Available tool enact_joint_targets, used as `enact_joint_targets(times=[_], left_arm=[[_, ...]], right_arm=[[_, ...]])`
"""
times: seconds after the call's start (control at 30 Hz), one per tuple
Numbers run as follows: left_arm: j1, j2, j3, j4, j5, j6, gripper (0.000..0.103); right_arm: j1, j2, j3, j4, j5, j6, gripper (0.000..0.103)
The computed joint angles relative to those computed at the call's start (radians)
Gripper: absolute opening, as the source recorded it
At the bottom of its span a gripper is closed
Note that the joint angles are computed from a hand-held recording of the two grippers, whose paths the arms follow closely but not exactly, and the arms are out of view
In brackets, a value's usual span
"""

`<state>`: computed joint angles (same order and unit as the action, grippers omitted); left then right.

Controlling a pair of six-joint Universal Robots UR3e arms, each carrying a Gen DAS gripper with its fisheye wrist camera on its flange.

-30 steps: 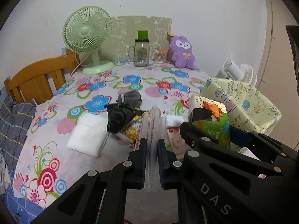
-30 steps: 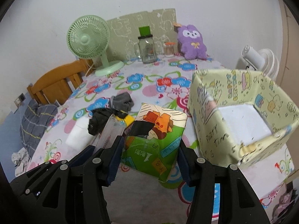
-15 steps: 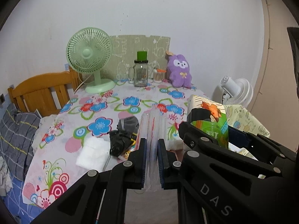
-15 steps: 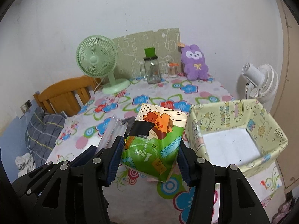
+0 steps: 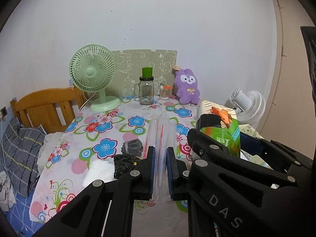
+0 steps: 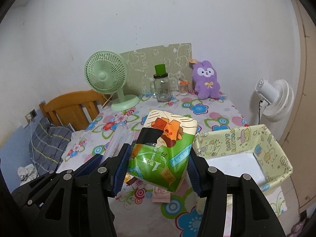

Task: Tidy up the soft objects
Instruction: 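Carry the zip bag and snack bag over the open gift box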

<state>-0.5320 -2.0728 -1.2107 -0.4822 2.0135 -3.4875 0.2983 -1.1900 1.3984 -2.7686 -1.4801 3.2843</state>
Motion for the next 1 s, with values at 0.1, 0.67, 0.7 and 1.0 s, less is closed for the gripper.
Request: enact_joint_targets(times=[0.1, 0.67, 0.7, 1.0], left_arm=[[-0.006, -0.021, 0.042, -0.017, 0.004, -0.003, 0.009], [-0.029, -0.252, 0.429, -0.158, -0.026, 0.025, 0.009], [-0.032, -0.265, 0.450, -0.166, -0.027, 0.025, 0.009], [-0.041, -0.483, 0.834, -0.321, -0.070, 0.051, 0.009]], right_arm=[[-0.014, -0.004, -0.009, 0.010, 0.009, -0.010, 0.057], [-0.113, -0.007, -0.013, 0.021, 0.034, -0.052, 0.057], [-0.122, -0.007, -0.012, 0.020, 0.035, -0.053, 0.057], [-0.177, 0.007, -0.013, 0.011, 0.031, -0.055, 0.057]])
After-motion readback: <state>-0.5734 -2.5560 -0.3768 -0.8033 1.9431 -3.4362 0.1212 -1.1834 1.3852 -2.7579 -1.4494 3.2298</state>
